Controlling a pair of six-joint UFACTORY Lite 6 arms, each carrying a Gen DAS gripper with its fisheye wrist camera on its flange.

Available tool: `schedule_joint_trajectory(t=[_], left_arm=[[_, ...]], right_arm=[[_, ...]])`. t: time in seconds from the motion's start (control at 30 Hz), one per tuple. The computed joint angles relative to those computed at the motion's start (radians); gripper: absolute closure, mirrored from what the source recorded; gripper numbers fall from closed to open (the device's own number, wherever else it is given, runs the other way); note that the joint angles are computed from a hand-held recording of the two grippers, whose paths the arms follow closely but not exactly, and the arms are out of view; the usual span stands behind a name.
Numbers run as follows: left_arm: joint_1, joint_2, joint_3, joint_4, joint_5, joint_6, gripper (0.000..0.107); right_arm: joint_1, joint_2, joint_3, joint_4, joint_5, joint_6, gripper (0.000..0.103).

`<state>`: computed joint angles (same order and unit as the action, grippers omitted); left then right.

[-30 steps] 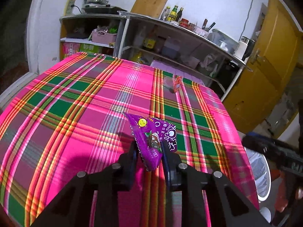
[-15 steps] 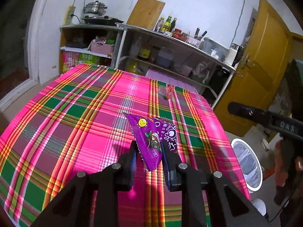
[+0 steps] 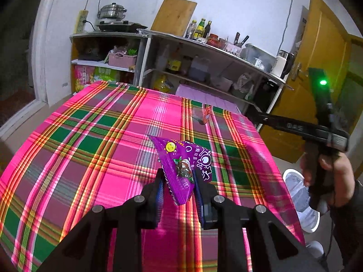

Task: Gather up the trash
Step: 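Grasp the orange-lidded plastic cup with the right gripper while the left gripper holds the purple bag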

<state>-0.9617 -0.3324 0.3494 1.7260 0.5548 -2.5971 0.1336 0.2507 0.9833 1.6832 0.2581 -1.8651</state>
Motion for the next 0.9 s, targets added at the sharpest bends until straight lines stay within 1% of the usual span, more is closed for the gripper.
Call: schedule_joint_trajectory(t=[0.03, 0.13, 0.23, 0.3, 0.4, 0.57, 0.73, 0.8, 0.83, 0.87, 0.9], left_arm=[[0.023, 0.025, 0.011, 0.035, -0.016, -0.024, 0.083], [0.063, 0.076, 0.03, 0.107, -0.038, -0.081, 0.083], [0.098, 0.11, 0.037, 0.182, -0.055, -0.145, 0.083], [0.12, 0.127, 0.041, 0.222, -0.066, -0.181, 0.083], [0.145, 0.146, 0.042, 0.279, -0.074, -0.231, 0.083], [0.169, 0.16, 0.037, 0.347, -0.083, -0.289, 0.083], [0.192, 0.166, 0.03, 0.405, -0.089, -0.336, 0.083], [0.198, 0.172, 0.029, 0.422, -0.09, -0.352, 0.083], [0.203, 0.177, 0.03, 0.432, -0.091, -0.362, 0.083], [0.207, 0.182, 0.033, 0.438, -0.092, -0.367, 0.083], [0.21, 0.187, 0.034, 0.448, -0.092, -0.377, 0.083]], right_arm=[[-0.007, 0.044, 0.04, -0.013, 0.013, 0.004, 0.047], [-0.003, 0.175, 0.17, -0.129, 0.019, 0.1, 0.041], [0.017, 0.275, 0.269, -0.2, 0.008, 0.145, 0.04], [0.038, 0.359, 0.357, -0.305, -0.007, 0.229, 0.04], [0.056, 0.438, 0.446, -0.396, -0.018, 0.3, 0.04], [0.087, 0.543, 0.585, -0.612, -0.042, 0.509, 0.04], [0.087, 0.63, 0.718, -0.809, -0.01, 0.726, 0.04], [0.092, 0.663, 0.771, -0.929, -0.003, 0.844, 0.04], [0.093, 0.673, 0.787, -0.958, 0.002, 0.872, 0.04], [0.09, 0.681, 0.803, -0.945, 0.019, 0.858, 0.043], [0.086, 0.683, 0.808, -0.904, 0.036, 0.815, 0.051]])
